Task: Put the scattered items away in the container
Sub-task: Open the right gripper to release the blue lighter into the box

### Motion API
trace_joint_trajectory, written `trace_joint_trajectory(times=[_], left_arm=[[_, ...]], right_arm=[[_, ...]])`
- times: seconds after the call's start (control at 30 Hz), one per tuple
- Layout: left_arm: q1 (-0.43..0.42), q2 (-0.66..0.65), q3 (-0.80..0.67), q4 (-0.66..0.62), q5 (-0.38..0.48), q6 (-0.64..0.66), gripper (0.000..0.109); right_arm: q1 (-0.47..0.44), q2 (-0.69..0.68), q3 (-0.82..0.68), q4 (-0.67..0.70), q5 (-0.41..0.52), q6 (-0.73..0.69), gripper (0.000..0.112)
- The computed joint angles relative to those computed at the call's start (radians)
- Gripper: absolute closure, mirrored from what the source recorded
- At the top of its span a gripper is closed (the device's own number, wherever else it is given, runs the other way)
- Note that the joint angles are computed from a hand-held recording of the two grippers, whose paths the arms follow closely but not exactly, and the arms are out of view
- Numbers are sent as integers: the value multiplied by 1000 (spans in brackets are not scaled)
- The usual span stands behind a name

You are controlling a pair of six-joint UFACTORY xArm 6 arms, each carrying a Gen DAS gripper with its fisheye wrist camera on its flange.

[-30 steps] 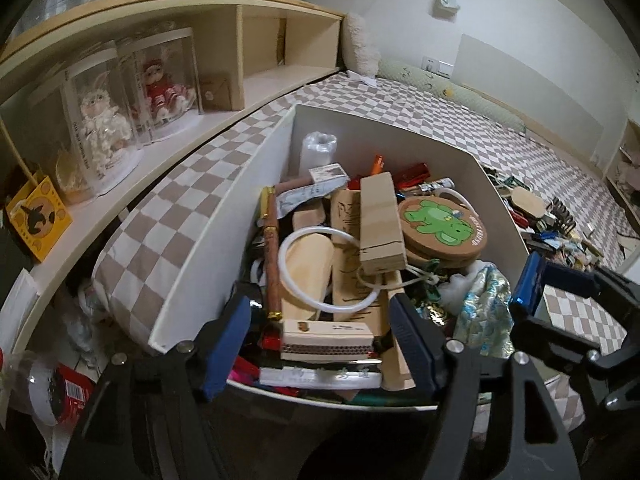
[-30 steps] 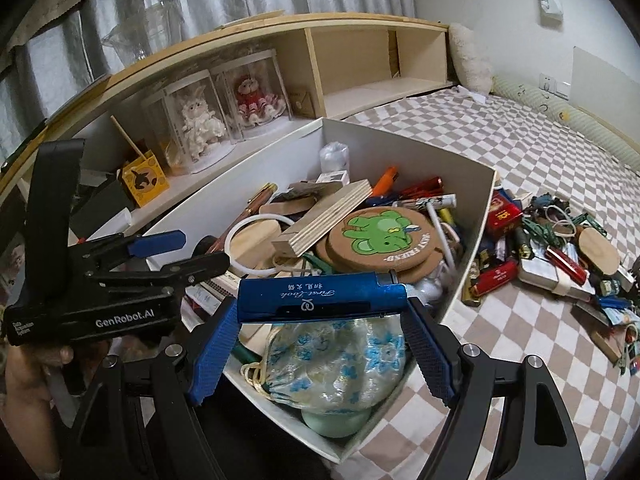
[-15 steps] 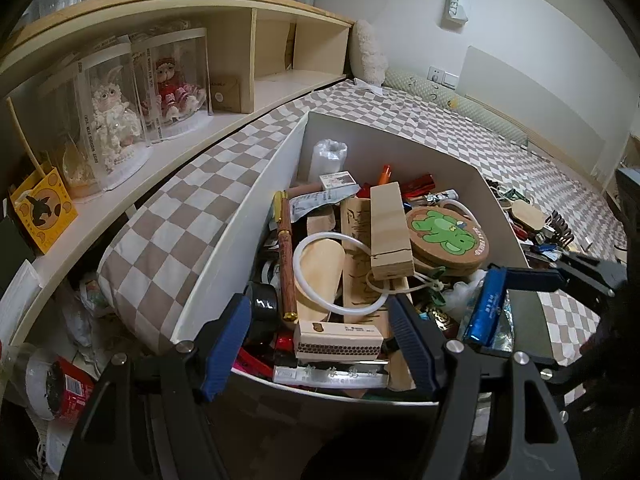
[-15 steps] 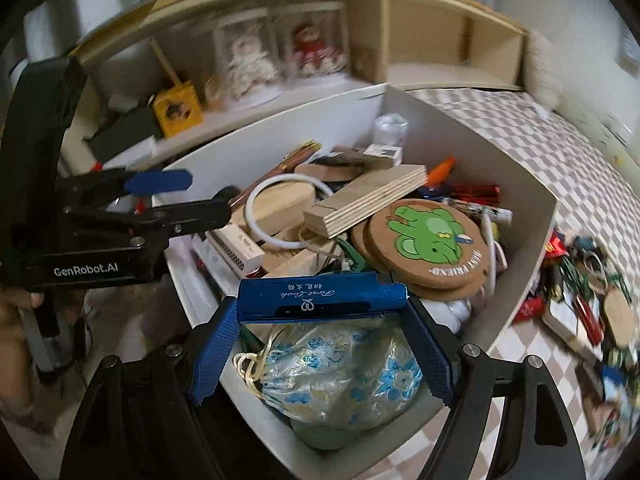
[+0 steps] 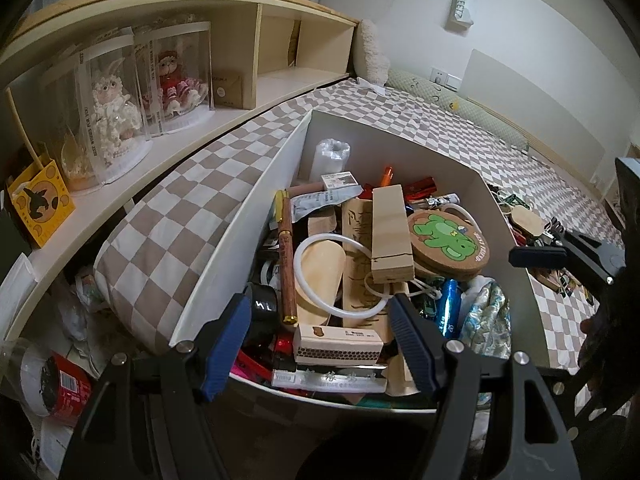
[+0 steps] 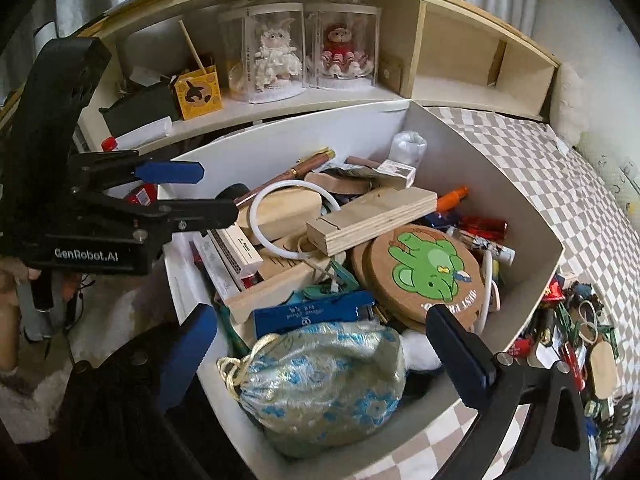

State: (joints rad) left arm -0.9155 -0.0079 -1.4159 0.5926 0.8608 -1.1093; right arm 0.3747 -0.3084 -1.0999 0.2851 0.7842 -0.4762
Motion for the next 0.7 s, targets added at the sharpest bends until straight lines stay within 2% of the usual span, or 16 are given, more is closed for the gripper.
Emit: trace_joint_trajectory(times=[0.13,0.17,0.23,0.4,0.7], left_arm=[[-2,7,-7,-2,-1,1,35],[-3,8,-9,0,0,-2,23],[-6,7,-8,16,-4,-19,10],[-15,8,-18,30,-9,-17,8],[-40,16,-47,57,-20,-21,6]], right_arm=[[0,-13,18,-15,-12,23,9],[2,-17,24,-22,-19,32,9],[3,-25,35,-32,-34,48,9],[-3,-46,64,-34,-81,74,9],[-44,-86,96,-73,-121,217,9]])
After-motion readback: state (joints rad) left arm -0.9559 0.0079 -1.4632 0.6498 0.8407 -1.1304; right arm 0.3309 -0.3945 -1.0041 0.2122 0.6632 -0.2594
